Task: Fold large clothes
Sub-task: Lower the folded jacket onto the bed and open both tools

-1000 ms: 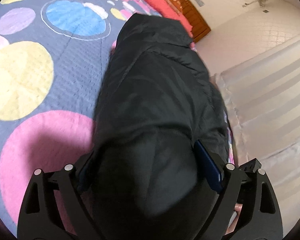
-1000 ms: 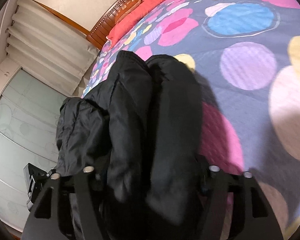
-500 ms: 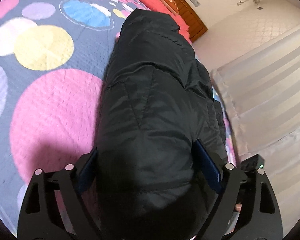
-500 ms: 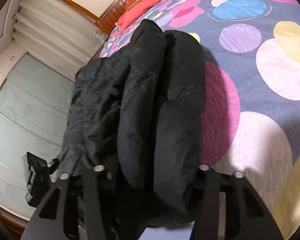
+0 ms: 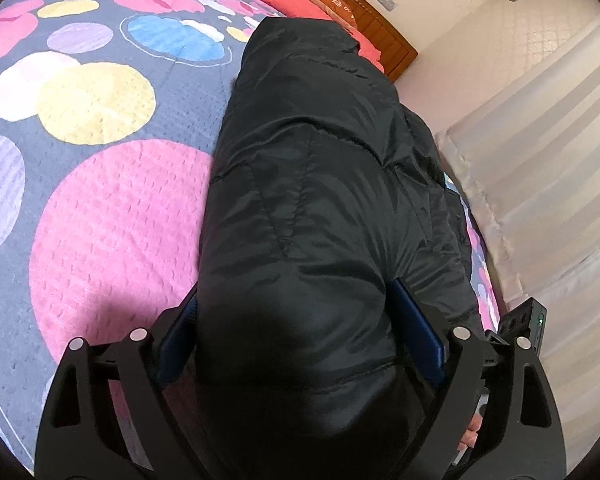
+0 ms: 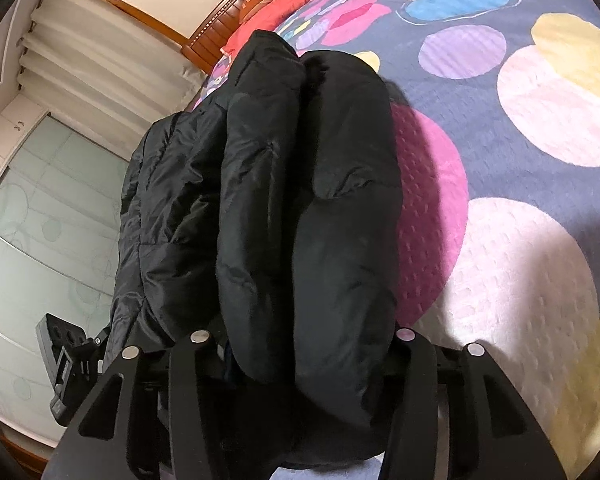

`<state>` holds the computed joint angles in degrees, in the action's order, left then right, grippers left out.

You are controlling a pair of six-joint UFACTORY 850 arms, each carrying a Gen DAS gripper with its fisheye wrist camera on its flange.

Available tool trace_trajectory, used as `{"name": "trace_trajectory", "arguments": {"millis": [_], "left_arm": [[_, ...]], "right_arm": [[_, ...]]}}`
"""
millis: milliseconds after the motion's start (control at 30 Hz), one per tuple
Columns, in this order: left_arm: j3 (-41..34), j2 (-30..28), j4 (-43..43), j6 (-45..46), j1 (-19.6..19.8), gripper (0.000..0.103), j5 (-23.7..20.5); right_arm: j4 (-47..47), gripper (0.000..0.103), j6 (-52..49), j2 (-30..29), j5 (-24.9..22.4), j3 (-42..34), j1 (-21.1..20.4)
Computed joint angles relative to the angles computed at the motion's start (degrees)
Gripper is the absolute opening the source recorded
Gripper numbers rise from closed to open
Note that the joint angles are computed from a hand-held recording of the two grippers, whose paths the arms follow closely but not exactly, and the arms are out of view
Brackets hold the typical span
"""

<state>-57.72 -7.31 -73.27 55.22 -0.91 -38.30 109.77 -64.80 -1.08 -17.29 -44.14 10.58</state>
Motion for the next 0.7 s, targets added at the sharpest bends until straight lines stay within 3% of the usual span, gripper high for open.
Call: {"name": "trace_trajectory", "arguments": {"millis": [267,400,567,700], "left_arm": [[0.8,1.4,2.0,-1.5,-0.2,0.095,2.1],[1.8,4.0,5.5,-2.5,-1.3,0.095,6.1],[2.9,6.6,11.4,-6.5,-2.8,0.095,10.0],[4.3,9.6,17.3,-10.7,-4.0,0.095,13.0]], "right_arm": [[10.8,0.058,-9.1,3.1,0.9,3.7,0.7],[10.6,0.065,-7.6,5.8,1.5,5.6,0.5],[11.2,0.066,-5.9,9.7,1.2,8.9,0.1],[12.3,0.066,-5.4,15.1,6.5,11.6,1.7]]}}
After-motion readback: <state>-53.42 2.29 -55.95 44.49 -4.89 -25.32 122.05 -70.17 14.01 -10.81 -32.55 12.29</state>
